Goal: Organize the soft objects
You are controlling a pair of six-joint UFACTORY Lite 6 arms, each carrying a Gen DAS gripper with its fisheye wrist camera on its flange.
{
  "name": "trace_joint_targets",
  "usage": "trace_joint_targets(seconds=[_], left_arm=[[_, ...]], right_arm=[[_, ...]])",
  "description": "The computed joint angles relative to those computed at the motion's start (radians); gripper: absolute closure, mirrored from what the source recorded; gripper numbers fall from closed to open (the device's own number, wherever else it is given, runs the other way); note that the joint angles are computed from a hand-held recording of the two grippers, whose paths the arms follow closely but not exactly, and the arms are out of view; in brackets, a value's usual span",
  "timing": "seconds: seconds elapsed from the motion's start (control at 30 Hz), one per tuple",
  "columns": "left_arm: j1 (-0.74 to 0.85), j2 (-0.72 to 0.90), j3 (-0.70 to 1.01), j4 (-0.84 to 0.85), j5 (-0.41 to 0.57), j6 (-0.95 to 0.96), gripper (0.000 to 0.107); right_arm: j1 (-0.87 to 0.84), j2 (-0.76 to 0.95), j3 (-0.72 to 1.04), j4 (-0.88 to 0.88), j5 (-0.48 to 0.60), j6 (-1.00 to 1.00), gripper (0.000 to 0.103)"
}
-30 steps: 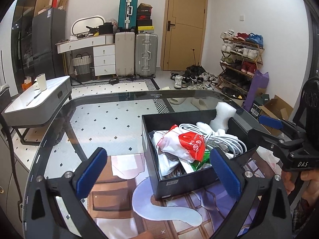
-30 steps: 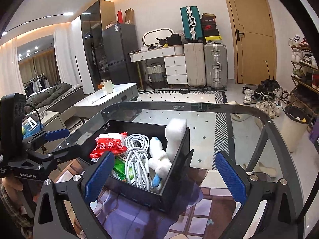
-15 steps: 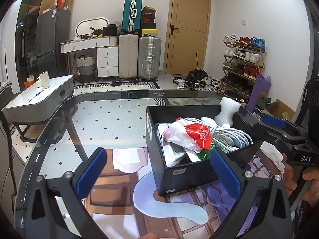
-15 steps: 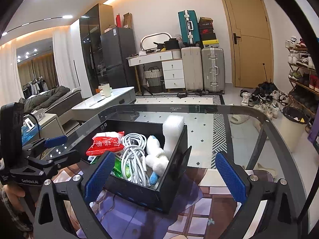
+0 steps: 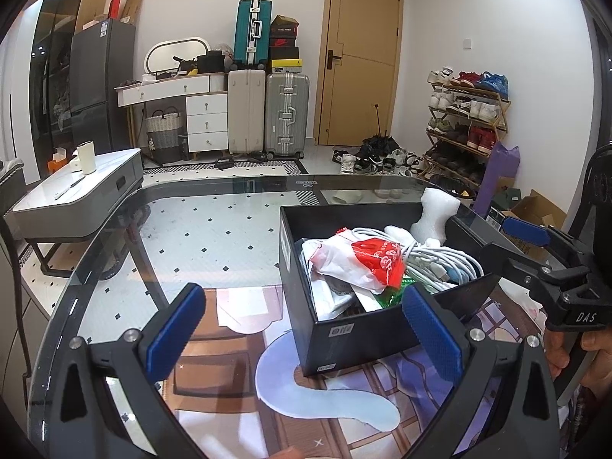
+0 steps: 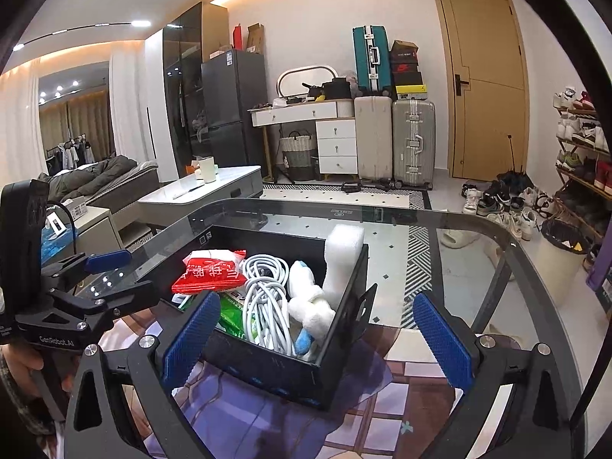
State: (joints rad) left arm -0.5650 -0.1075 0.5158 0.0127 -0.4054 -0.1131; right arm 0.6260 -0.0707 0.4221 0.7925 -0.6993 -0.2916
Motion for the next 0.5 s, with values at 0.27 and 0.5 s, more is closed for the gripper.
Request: trace_joint_targets(seconds=[0.27, 0.5], left_arm=[[-0.008, -0.008, -0.008, -0.044, -0.007, 0.041, 0.004], [-0.027, -0.008, -0.011, -0.083, -0.012, 0.089, 0.004]], right_arm=[[-0.009, -0.011, -0.011, -0.016, 0.001, 0.018, 0.001], [-0.020, -0.013, -0.009, -0.024, 0.017, 0.008, 0.001]])
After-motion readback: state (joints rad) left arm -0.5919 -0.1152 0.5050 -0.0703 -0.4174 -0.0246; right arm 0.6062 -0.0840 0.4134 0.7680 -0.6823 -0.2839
